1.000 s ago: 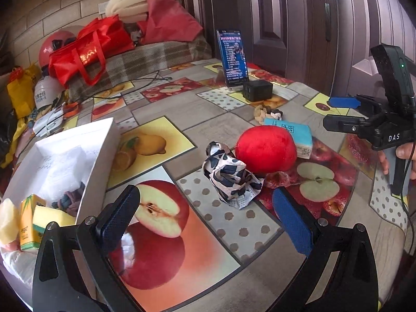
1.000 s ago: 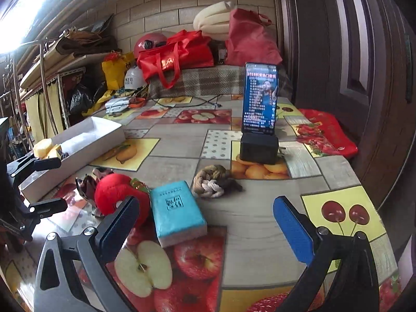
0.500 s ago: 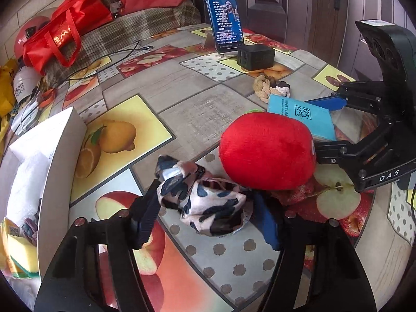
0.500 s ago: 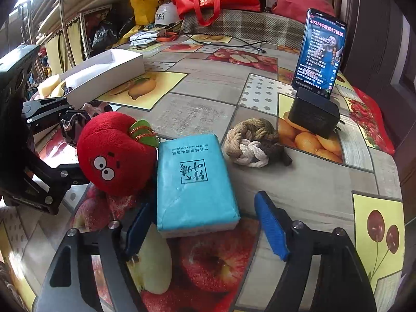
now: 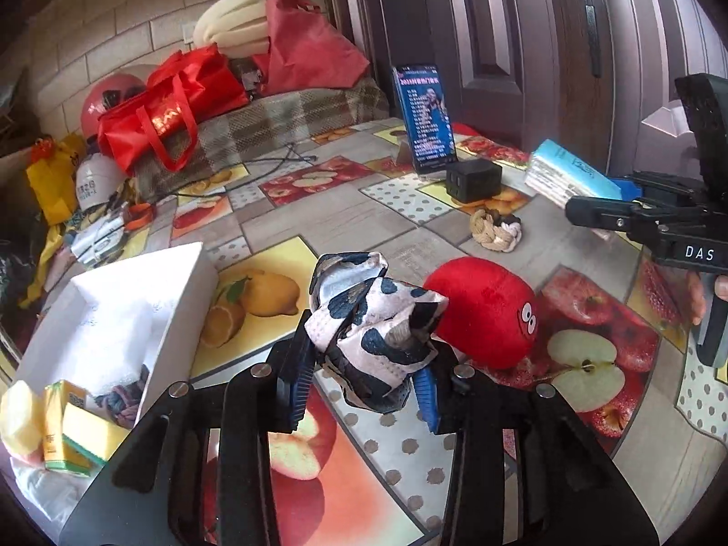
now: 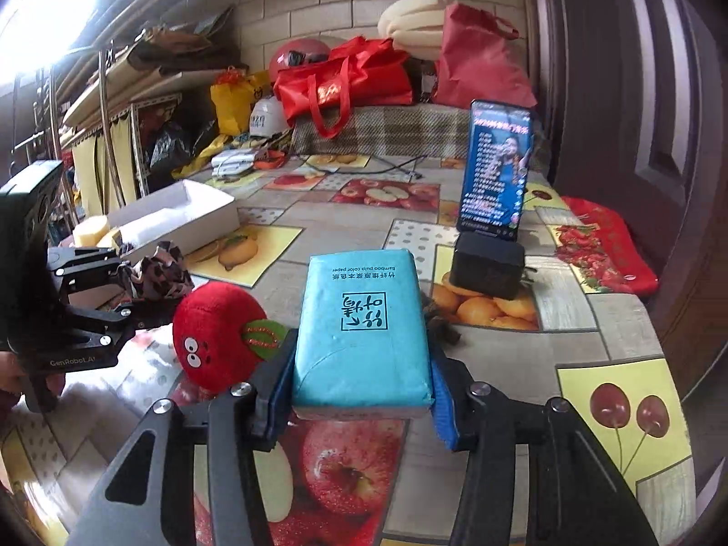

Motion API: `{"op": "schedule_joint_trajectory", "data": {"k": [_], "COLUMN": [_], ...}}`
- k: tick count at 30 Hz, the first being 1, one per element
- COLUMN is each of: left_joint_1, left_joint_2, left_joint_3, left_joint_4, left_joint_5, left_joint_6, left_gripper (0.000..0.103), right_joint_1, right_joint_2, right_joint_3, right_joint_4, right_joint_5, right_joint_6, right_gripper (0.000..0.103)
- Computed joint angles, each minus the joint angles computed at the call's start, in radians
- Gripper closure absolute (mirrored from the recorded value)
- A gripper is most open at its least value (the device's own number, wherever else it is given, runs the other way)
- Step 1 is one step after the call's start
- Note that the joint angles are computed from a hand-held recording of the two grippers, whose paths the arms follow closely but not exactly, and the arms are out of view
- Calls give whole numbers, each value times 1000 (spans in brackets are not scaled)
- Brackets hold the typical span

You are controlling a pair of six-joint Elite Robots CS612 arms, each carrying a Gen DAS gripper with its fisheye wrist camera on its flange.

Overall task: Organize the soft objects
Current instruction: 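Carry the cloth and blue tissue pack over the white box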

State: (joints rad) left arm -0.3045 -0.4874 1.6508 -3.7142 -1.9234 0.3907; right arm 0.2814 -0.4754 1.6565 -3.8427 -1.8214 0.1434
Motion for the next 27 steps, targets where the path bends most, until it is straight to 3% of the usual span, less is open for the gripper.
{"op": "schedule_joint_trajectory", "data": {"k": [2,5,10,20,27], "left_joint_1": [10,24,38,54,84], "left_joint_2": [13,28,37,36,38], "left_joint_3": [2,-2,-12,11,11], "left_joint_4": [-98,-200,-242,-291,-298], "left_joint_5": [-12,-12,-6,-9,23], "left_joint_6": [-42,-109,-182,-179,-199], "left_gripper": [66,66,66,66,65], "right_joint_1": [7,16,32,69,90], "right_joint_2": [9,14,27,59,78], "right_joint_3": [3,-7,-39,-117,-176], "right_joint_4": [-71,-88,-91,-89,-47], "right_joint_5": [-54,-118,-153,-109,-60], "right_joint_6": [16,26,10,-39,-77], "right_gripper": [53,53,53,53,53]}}
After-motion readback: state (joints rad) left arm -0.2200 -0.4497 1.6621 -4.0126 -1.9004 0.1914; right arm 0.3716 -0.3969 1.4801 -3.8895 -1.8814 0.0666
